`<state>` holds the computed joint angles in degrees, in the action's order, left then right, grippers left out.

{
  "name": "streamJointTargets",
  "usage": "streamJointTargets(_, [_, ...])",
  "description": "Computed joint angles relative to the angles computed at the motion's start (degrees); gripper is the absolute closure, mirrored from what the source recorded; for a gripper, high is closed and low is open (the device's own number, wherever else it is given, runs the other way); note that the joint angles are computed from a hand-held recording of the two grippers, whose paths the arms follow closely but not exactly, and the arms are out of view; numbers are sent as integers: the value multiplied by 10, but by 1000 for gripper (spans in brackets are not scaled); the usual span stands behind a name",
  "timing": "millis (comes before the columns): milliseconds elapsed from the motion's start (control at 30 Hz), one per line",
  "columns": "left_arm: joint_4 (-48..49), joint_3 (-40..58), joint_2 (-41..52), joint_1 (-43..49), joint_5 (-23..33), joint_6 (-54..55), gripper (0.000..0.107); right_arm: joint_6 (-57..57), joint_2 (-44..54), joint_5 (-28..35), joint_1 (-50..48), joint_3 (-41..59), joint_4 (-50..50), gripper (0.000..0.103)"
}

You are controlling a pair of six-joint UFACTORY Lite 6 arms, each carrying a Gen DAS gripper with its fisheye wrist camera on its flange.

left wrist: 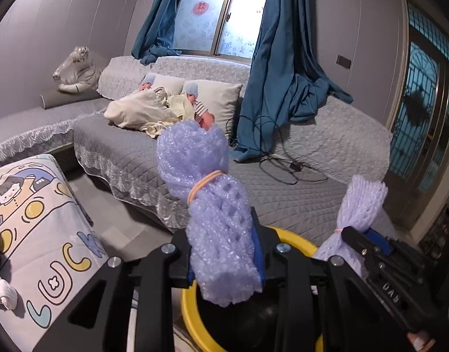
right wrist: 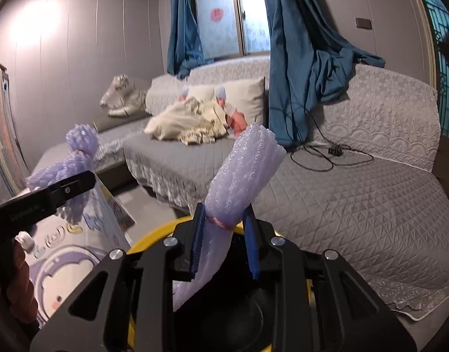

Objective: Collect trash
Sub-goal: 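Carry both foam nets over the yellow-rimmed bin with both tools, then open both tools to drop the foam nets into the bin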

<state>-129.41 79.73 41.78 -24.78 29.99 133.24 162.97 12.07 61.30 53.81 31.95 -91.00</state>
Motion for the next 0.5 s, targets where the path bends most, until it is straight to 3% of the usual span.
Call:
streamJointTargets(100, [78,39,40,-6,-9,-75,80,-5,20,-17,-12,12,2,78])
streamJointTargets(500, [150,85,87,-26,-27,-135,79,49,39,-88,-69,1,-56,76])
